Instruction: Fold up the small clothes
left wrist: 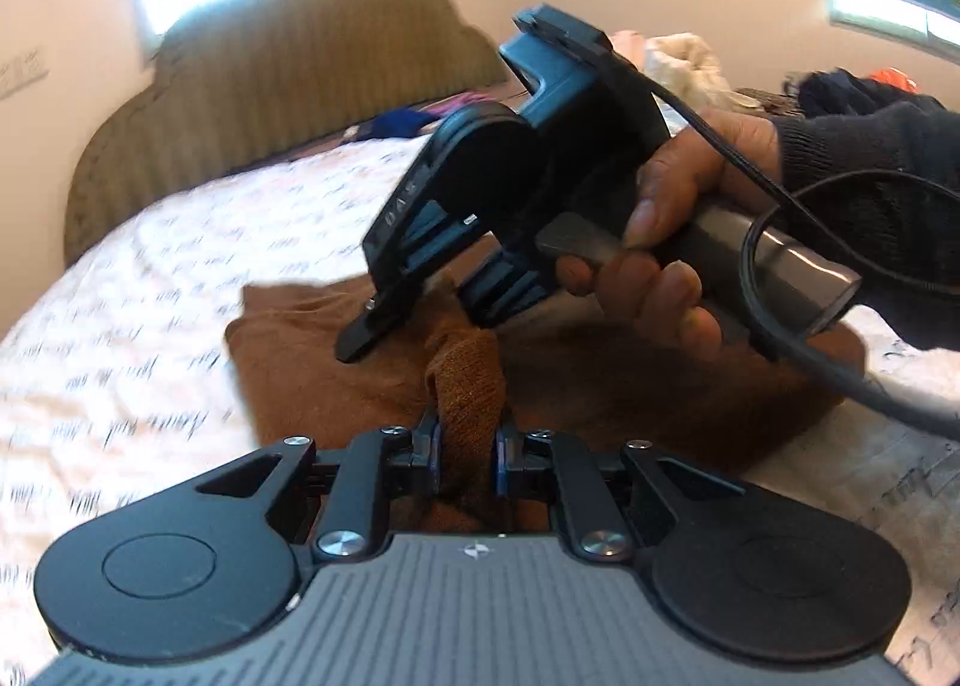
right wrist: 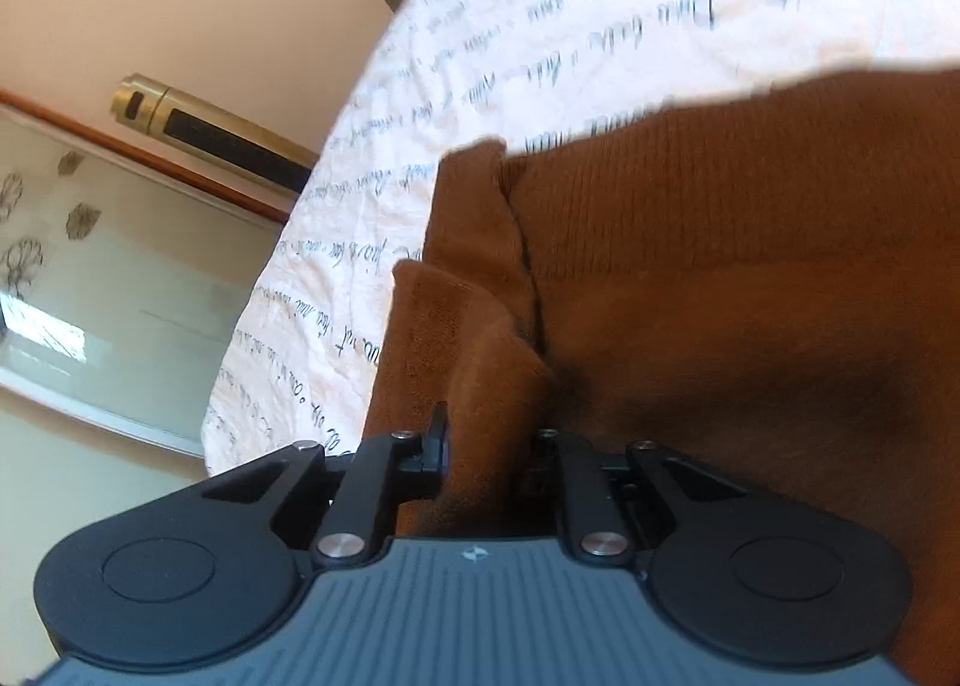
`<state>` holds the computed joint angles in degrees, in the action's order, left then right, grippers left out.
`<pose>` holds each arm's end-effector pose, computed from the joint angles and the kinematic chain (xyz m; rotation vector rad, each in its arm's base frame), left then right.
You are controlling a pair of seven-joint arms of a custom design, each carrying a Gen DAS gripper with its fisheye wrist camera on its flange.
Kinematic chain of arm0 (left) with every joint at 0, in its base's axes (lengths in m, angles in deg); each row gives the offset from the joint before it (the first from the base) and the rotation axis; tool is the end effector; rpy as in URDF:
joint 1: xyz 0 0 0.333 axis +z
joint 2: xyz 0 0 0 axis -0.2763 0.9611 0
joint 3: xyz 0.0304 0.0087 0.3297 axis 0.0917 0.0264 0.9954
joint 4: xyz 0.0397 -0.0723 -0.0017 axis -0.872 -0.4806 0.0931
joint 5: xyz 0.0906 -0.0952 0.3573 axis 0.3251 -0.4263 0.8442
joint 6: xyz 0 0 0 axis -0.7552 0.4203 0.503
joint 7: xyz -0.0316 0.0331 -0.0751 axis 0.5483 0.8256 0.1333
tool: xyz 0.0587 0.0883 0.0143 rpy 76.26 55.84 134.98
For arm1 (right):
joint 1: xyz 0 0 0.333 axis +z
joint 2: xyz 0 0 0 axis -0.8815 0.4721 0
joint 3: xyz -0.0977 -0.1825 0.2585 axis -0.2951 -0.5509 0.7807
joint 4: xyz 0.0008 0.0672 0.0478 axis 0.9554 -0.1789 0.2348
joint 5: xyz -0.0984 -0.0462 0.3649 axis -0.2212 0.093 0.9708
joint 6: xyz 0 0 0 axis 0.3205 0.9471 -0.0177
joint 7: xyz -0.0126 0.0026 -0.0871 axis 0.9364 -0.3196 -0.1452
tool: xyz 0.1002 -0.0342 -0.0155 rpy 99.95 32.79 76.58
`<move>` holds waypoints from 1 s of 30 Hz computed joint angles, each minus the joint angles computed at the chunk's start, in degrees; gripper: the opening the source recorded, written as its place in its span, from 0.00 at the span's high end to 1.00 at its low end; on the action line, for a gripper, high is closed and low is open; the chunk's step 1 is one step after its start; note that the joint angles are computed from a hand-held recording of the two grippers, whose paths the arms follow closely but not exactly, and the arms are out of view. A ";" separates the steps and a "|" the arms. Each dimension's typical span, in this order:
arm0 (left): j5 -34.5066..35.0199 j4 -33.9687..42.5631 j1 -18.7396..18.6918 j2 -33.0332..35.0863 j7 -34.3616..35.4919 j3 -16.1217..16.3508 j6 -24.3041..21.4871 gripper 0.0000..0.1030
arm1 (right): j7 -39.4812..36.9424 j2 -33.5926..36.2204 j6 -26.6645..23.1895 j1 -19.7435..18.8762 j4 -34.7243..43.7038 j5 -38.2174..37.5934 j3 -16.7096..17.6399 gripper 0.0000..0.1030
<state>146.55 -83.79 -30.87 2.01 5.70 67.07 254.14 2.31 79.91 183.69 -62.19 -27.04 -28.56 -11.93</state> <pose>0.5097 -0.3028 0.4633 -1.2600 1.8939 -0.8852 0.7575 0.1328 0.4329 -1.7446 1.3424 0.5368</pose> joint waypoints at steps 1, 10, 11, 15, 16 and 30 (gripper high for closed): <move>1.27 1.34 -0.25 0.77 -0.37 -0.14 0.64 0.85 | -2.62 -1.17 0.54 -1.07 -1.37 0.99 0.33 0.87; -14.13 12.19 1.11 13.54 19.83 -8.23 7.12 0.85 | -13.73 -11.96 4.72 -8.22 -16.34 6.23 -5.29 0.86; -18.69 12.81 1.70 15.18 24.78 -9.83 6.45 0.85 | -12.84 -11.83 5.66 -8.41 -17.37 6.11 -6.13 0.86; -16.15 14.25 -2.60 16.38 23.36 -4.87 8.24 0.85 | -16.27 -10.86 5.64 -11.69 -20.73 13.31 -5.07 0.87; -17.34 13.33 -1.02 16.03 24.71 -5.88 10.09 0.82 | -16.97 -10.89 6.01 -11.60 -21.04 13.95 -5.02 0.87; -40.75 -2.23 24.58 6.44 23.22 -17.56 24.93 0.03 | -16.73 -14.63 8.17 -13.82 -25.81 23.87 -6.00 0.55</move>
